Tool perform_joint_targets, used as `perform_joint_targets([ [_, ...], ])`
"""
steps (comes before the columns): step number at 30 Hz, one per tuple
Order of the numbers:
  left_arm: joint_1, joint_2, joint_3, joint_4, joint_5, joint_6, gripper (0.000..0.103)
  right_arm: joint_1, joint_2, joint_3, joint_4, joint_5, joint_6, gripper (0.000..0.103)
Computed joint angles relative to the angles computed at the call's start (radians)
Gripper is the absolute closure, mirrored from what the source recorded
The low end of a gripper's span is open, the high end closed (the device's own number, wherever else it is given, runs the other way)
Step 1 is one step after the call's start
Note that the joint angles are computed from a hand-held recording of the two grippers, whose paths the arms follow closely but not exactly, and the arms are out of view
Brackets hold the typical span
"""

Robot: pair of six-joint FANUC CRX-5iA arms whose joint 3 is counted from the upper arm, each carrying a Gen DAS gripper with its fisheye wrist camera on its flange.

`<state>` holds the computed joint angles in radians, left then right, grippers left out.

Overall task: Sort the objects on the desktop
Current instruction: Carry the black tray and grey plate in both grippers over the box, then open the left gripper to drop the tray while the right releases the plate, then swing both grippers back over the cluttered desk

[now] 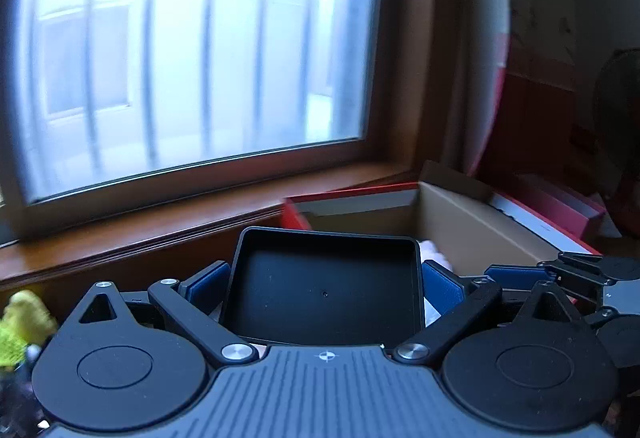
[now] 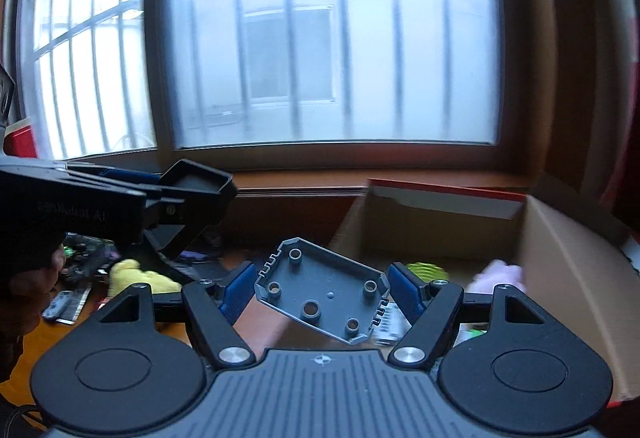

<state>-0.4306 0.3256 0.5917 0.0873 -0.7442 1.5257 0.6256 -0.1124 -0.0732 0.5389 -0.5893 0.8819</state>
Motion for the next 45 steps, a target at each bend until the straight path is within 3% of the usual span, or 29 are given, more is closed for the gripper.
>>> perform_joint_targets([
  [16, -0.067, 0.32, 0.437, 0.032, -0.215, -0.066, 0.002, -0.134, -0.055, -0.103, 0.033, 0.015, -0.102, 0.029],
  [27, -0.061, 0.353, 0.495, 0.011, -0.268, -0.032, 0.001, -0.156, -0.029, -0.097, 0.043, 0.024, -0.119, 0.023],
  [30, -0.061, 0.391, 0.565, 0.026, -0.319, -0.061, 0.0, -0.152, -0.021, -0.091, 0.052, 0.023, -0.127, 0.022],
  [35, -0.082, 0.406, 0.611, -0.022, -0.334, -0.091, 0.0, -0.141, -0.027, -0.105, 0.095, 0.017, -0.173, 0.021],
  [40, -0.085, 0.338, 0.512, -0.057, -0.297, -0.058, 0.0, -0.129, -0.049, -0.122, 0.109, -0.003, -0.192, 0.021],
  [45, -0.065, 0.185, 0.291, -0.124, -0.216, 0.017, 0.0, -0.116, -0.047, -0.124, 0.119, -0.009, -0.202, 0.02],
])
